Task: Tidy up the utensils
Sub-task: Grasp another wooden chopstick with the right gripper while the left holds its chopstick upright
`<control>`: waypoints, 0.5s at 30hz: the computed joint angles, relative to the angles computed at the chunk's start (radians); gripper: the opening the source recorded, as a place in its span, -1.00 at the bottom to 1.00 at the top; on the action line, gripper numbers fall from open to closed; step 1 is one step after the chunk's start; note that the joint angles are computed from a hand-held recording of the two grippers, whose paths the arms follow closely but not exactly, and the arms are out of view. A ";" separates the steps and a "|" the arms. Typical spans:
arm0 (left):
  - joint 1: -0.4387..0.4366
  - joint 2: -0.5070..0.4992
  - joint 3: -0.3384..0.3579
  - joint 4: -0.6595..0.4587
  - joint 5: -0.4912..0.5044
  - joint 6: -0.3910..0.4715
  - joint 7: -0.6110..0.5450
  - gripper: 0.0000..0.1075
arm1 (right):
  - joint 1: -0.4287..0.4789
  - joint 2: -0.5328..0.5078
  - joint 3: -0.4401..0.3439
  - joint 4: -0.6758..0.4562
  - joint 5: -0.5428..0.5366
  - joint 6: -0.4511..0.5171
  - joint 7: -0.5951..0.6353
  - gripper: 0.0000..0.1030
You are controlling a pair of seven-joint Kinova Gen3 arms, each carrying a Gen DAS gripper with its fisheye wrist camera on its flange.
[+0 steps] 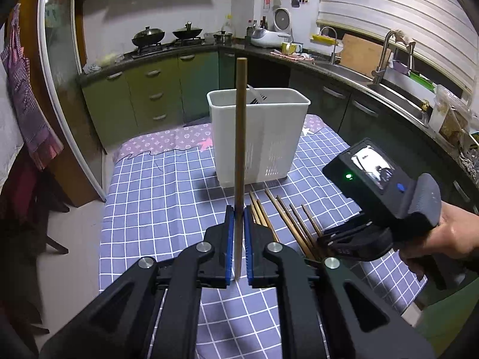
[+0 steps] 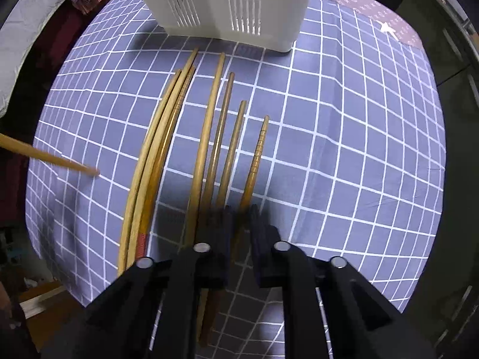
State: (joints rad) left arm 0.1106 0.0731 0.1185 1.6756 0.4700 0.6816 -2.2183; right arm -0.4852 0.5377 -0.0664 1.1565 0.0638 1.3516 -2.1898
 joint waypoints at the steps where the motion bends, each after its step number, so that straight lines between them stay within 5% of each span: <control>1: -0.002 -0.002 0.000 0.002 0.006 0.003 -0.008 -0.88 | -0.001 0.002 0.000 -0.002 0.000 0.001 -0.003 -0.82; 6: -0.005 -0.005 -0.003 0.003 0.016 0.009 -0.022 -0.88 | 0.012 -0.010 -0.003 0.015 -0.020 -0.031 -0.012 -0.85; 15: -0.008 -0.004 -0.005 -0.002 0.026 0.022 -0.031 -0.87 | -0.011 -0.197 -0.011 0.152 0.039 -0.161 -0.050 -0.86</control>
